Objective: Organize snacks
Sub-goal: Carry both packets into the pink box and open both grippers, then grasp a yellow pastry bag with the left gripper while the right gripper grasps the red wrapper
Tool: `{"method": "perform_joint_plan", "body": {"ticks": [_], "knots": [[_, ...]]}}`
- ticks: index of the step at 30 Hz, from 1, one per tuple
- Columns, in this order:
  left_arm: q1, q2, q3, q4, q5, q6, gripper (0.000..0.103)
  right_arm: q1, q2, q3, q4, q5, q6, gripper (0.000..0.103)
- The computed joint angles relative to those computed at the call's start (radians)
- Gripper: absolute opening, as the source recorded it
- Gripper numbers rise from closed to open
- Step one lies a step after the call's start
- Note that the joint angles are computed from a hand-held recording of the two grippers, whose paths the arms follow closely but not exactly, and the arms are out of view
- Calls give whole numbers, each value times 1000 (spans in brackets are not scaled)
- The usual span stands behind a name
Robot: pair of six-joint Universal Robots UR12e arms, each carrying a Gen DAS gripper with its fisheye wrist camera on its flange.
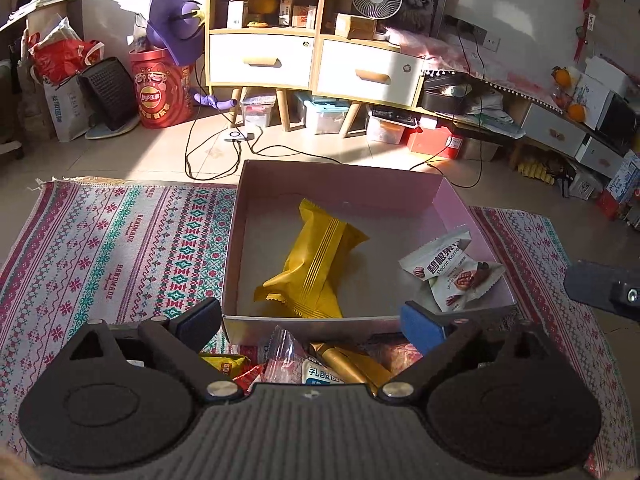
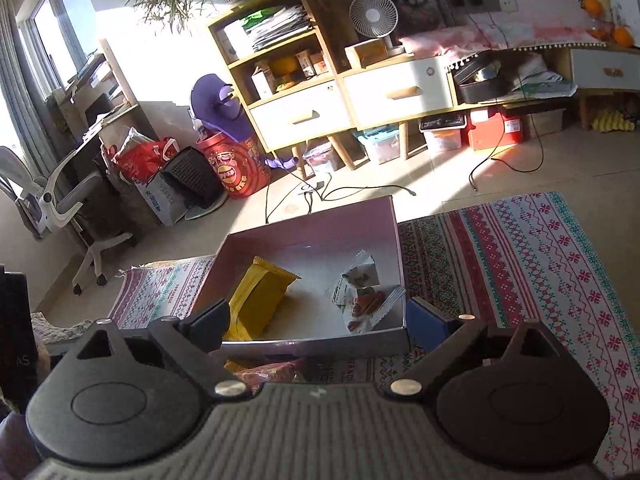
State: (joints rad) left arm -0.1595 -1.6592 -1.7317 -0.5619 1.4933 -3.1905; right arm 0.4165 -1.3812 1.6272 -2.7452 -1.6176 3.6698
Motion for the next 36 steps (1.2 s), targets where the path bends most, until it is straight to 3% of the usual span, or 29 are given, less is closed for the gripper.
{"method": "perform_joint_plan", "body": {"ticks": [9, 15, 18, 25, 30, 36], "knots": [[26, 75, -89, 1, -59, 101, 103, 14, -34, 46, 4, 8, -80, 102], [40, 105, -118, -55, -90, 91, 103, 19, -46, 64, 26, 15, -80, 102], [59, 131, -159, -20, -144, 86, 103, 37, -51, 86, 2, -27, -83, 102], [80, 154, -217, 46, -172, 123, 103, 64, -56, 120, -31, -44, -183, 102], [97, 164, -258, 85, -221, 136, 103, 80, -57, 137, -10, -40, -237, 102], [94, 158, -291, 155, -231, 129, 103, 95, -58, 149, 2, -52, -302, 102]]}}
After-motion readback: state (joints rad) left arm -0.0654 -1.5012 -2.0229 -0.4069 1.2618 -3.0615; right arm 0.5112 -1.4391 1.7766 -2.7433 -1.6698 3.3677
